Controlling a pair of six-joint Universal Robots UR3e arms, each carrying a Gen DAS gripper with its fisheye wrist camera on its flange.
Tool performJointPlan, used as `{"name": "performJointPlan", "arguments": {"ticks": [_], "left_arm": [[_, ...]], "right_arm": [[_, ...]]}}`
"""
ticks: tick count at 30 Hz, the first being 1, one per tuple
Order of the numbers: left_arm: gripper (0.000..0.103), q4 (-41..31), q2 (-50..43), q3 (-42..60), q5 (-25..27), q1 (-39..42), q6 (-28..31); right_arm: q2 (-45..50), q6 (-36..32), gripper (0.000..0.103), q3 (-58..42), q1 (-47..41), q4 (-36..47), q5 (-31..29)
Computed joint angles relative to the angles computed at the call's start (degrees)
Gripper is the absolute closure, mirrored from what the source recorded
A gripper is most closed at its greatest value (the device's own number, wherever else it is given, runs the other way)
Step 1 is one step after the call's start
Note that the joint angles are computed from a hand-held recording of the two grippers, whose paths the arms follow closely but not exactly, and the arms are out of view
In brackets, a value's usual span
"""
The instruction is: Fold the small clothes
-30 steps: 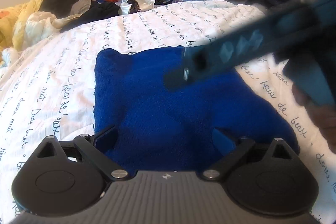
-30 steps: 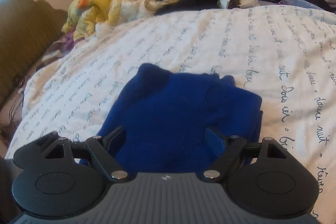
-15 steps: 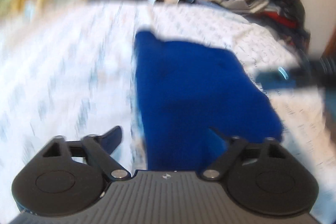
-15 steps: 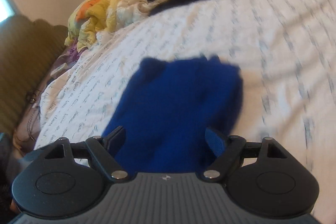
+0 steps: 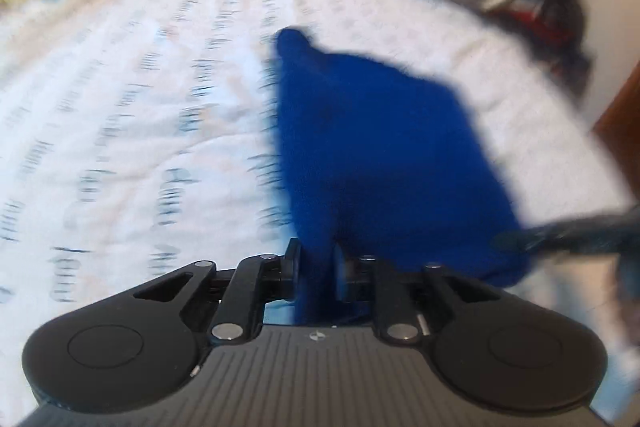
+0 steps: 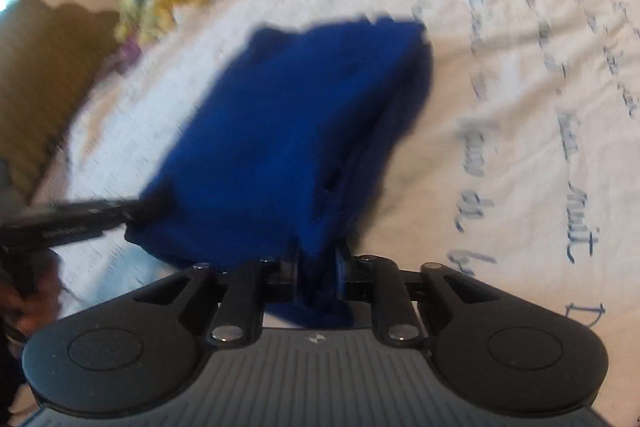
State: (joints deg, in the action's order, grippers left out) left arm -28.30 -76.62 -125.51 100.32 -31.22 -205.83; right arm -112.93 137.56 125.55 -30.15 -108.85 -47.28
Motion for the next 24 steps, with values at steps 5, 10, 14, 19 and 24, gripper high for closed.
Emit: {"name": "performJointPlan", "arguments": {"ticks": [5,10,14,19,24], "left_arm": [[0.032,8.5,-2.3,0.9,12.6,-9.0,0.2],[0.026,13.3,-16.8,9.9,5.8,-9.0,7.0],[0.008,21.9,-26.7,10.8,8.1,-10.8,8.7],[0.014,18.9,-23.3,9.6,6.7,-10.0,7.5],[0.013,21.5,-22.2,6.6,7.0,-10.4,7.7]], "right_arm": [[1.8,6.8,0.059,-3.2,-1.4,-6.9,3.1],[24.2,23.4,0.039,-18.5,12.8,-29.5,-1.4],[44.6,23.4,0.036,-33.4,25.6,-39.9,-17.4],[50.6,24.4,0.033,-49.1,28.4,-25.7,-21.7],[36.2,25.7,0.032,-29.0,25.4,-34.8,-12.8]]}}
